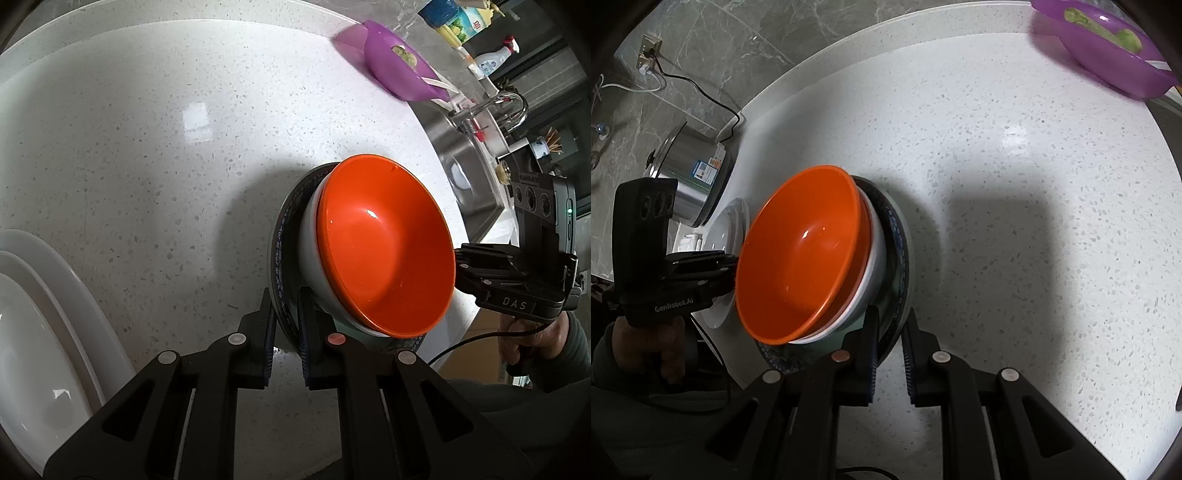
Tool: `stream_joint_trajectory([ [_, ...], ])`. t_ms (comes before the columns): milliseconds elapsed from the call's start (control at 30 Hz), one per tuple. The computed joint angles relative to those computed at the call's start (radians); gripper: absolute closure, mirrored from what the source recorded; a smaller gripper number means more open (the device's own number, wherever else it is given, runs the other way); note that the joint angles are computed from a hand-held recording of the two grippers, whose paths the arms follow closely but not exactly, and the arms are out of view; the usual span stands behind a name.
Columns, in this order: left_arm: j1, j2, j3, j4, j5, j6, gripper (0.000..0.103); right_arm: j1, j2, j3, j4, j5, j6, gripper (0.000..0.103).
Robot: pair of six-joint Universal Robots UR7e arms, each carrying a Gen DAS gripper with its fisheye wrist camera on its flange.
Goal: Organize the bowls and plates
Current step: 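Grasp the nested bowl stack rim with both tools and lift it, then carry the bowl stack with both tools and lower it onto the white plates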
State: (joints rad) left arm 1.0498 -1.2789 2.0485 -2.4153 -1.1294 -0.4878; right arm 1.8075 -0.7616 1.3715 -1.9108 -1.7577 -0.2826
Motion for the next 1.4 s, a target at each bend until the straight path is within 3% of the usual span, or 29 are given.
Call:
stream_joint_trajectory([
  [300,-0.021,-0.034,0.006,0.006,0.016,-0.013,0.095,0.015,0.0,-0.021,0.003,0.011,-0.005,0.088],
  [567,-0.065,-0.139,0.034,0.04,0.063,-0.059,0.095,0.056,0.018,-0.075,0.028,0.046,-0.027,0.088],
  [833,-0.129,-0.329,0.073,0.145,0.157,-0.14,0.096,0.124,0.058,-0.142,0.059,0.116,-0.06,0.088],
  [1100,-0.172,-0.578,0.113,0.363,0.251,-0.254,0.096,0.199,0.13,-0.193,0.077,0.186,-0.086,0.088],
  [1233,-0.156,-0.676,0.124,0.459,0.273,-0.282,0.096,0.232,0.173,-0.202,0.077,0.21,-0.082,0.088],
  [1400,-0.087,-0.763,0.143,0.504,0.262,-0.244,0.096,0.26,0.221,-0.205,0.067,0.22,-0.062,0.088],
])
